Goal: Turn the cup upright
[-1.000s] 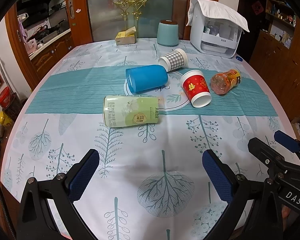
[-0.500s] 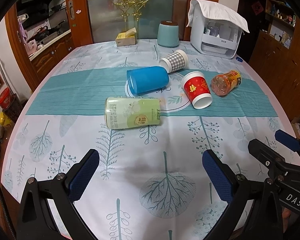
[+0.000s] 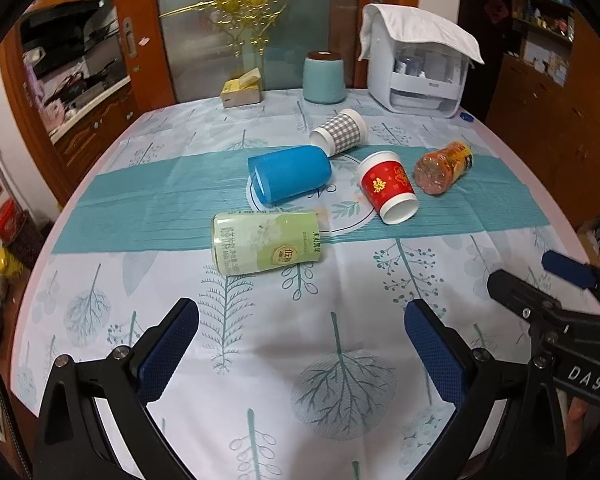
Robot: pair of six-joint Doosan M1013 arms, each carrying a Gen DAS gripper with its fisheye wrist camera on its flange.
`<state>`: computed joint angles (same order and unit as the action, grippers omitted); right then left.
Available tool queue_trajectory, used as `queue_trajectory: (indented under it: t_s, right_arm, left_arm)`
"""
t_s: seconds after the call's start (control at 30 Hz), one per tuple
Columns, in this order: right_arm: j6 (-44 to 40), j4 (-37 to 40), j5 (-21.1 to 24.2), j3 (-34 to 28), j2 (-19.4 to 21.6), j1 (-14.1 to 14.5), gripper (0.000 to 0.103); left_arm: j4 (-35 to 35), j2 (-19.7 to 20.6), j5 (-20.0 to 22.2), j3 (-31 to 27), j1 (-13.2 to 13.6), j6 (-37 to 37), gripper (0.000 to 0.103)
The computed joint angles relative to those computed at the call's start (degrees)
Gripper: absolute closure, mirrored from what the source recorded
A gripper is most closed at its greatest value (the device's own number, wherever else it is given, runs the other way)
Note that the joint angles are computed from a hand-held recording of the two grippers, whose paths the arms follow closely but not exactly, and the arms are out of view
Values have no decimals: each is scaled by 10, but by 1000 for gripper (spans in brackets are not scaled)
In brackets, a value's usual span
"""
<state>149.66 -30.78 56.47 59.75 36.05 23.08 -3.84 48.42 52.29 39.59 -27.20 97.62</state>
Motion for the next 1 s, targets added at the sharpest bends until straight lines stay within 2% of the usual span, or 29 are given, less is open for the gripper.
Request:
queue_trajectory:
  t_s: [0.5,0.73,1.0]
  right_arm:
    - [-10,-1,11,-15,9,2,17]
    - [-17,2,22,-29,16,-1,17]
    - [-32,18,25,-48,31,-10,17]
  left_arm:
    - [-3,11,8,-23,6,15,1]
    - [-14,36,40,-71,12,26,1]
    - [13,96,99,-169,9,114,1]
